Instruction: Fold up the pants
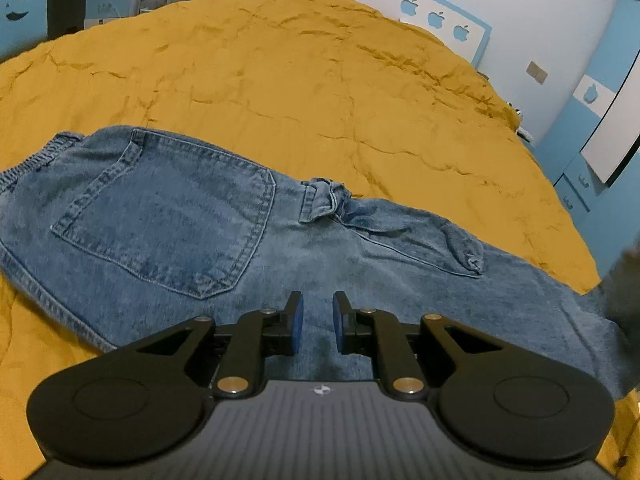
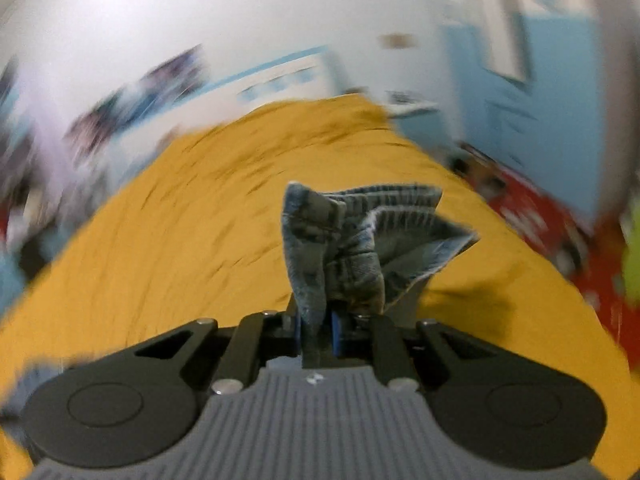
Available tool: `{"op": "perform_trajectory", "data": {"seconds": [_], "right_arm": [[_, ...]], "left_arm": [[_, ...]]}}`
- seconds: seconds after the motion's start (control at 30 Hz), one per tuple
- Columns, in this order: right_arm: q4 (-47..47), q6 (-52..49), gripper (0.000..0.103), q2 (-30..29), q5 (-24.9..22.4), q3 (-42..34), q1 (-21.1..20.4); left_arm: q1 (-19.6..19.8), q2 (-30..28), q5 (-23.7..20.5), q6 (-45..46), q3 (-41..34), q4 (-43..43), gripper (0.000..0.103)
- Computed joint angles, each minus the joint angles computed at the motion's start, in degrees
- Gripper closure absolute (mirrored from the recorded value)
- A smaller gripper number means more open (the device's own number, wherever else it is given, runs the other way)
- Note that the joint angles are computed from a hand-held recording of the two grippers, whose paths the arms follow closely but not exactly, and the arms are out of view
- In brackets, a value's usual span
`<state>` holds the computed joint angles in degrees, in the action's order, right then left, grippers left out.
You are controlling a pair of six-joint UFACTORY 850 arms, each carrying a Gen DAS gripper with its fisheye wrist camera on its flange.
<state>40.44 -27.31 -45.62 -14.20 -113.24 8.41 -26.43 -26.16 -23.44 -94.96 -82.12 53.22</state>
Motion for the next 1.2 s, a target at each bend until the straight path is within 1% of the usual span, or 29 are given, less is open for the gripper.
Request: {"op": "perform_trajectory", "data": {"seconds": [0.07, 0.1, 0.17, 0.23, 0.27, 0.3, 0.33, 0.37, 0.4, 0.43, 0.5, 0.57, 0.6, 0.63, 0.67, 0.73, 0.77, 0.83, 0.9, 0.97, 1.03, 1.07, 1.1, 1.13, 1.17, 1.2], "right_arm": [[-11.3, 3.5, 0.095, -1.8, -2.6, -3.3, 3.7], [-14.2, 3.5, 0.095, -2.4, -3.6, -4.0, 5.1], [-16.9, -0.6, 0.095, -3.4, -7.0, -4.4, 8.0], [-18.8, -4.6, 0.095, -4.4, -11.7, -4.3, 10.6], [-19.5, -5.6, 0.094, -5.1, -14.1, -4.6, 11.4], [-22.5, -4.9, 0.093, -5.7, -15.4, -4.4, 12.3], [-26.6, -3.9, 0.092, -5.5, -14.3, -3.1, 13.2], [-28.2, -4.3, 0.089, -5.4, -13.1, -2.1, 13.5], [-27.5, -5.2, 0.082, -4.8, -12.7, -1.0, 13.6], [-24.9, -6.9, 0.073, -4.4, -13.1, -0.6, 13.3], [-18.5, -12.3, 0.064, -4.5, -15.8, -1.6, 12.4], [-13.5, -16.3, 0.064, -4.3, -18.9, -2.2, 11.8], [-10.6, -18.1, 0.065, -3.9, -21.5, -2.8, 10.9], [-8.1, -18.9, 0.064, -4.0, -23.7, -3.6, 10.3], [-5.4, -19.8, 0.063, -2.9, -24.5, -2.5, 9.8], [-4.1, -18.1, 0.063, -2.6, -24.2, -3.1, 9.2], [-3.7, -17.2, 0.063, -1.8, -23.2, -1.9, 9.2], [-4.4, -13.5, 0.063, -3.7, -22.2, -4.7, 9.2], [-4.5, -11.8, 0.063, -6.3, -22.7, -8.3, 9.5], [-7.1, -9.9, 0.062, -8.6, -21.8, -10.9, 10.6], [-8.6, -9.7, 0.063, -9.5, -21.8, -11.5, 11.3], [-9.9, -9.0, 0.064, -9.8, -21.0, -11.5, 11.6], [-10.7, -7.7, 0.072, -10.0, -20.2, -11.3, 11.8], [-9.2, -7.4, 0.083, -10.5, -20.3, -11.7, 11.7], [-5.9, -7.9, 0.085, -10.7, -20.9, -11.8, 11.2], [-3.5, -7.8, 0.09, -10.4, -21.1, -11.4, 10.8]], "left_arm": [[0.1, 0.8, 1.1, -1.6, 1.0, 1.1, 0.087], [0.1, 1.1, 1.5, -1.9, 1.5, 1.4, 0.087], [0.1, 1.4, 2.1, -1.7, 1.9, 1.4, 0.087], [0.1, 1.5, 2.6, -1.0, 2.1, 0.9, 0.087], [0.2, 1.5, 3.0, -0.4, 2.1, 0.4, 0.087], [0.2, 1.4, 3.4, 0.2, 2.1, -0.2, 0.087], [0.3, 1.4, 3.9, 0.7, 2.1, -0.6, 0.087], [0.3, 1.4, 4.4, 1.2, 2.1, -1.1, 0.087], [0.4, 1.2, 5.2, 2.3, 1.9, -2.1, 0.087], [0.4, 0.9, 5.8, 3.5, 1.5, -3.3, 0.087], [0.4, -0.1, 6.9, 7.5, 0.2, -6.8, 0.087], [0.3, -1.0, 8.2, 11.3, -1.0, -10.0, 0.087], [0.1, -1.5, 8.8, 13.7, -1.8, -11.9, 0.087], [0.0, -1.9, 9.3, 15.7, -2.3, -13.5, 0.087], [-0.1, -2.2, 9.6, 16.8, -2.8, -14.4, 0.087], [-0.3, -3.2, 10.4, 19.5, -4.0, -17.1, 0.087], [-0.4, -3.7, 10.6, 20.6, -4.7, -18.5, 0.087], [-0.6, -4.7, 11.0, 23.1, -5.9, -21.7, 0.087], [-0.9, -5.4, 11.4, 26.0, -6.6, -25.2, 0.087], [-1.0, -5.6, 11.9, 28.9, -6.8, -28.4, 0.087], [-1.3, -5.4, 12.4, 29.3, -6.4, -29.1, 0.087], [-1.3, -5.4, 12.5, 29.5, -6.4, -29.4, 0.087], [-1.3, -5.4, 12.7, 29.8, -6.3, -30.0, 0.087], [-1.3, -5.4, 12.7, 30.6, -6.3, -31.0, 0.087], [-1.2, -5.3, 13.0, 32.1, -6.0, -32.8, 0.087], [-1.2, -5.3, 13.2, 33.3, -6.0, -34.2, 0.087]]}}
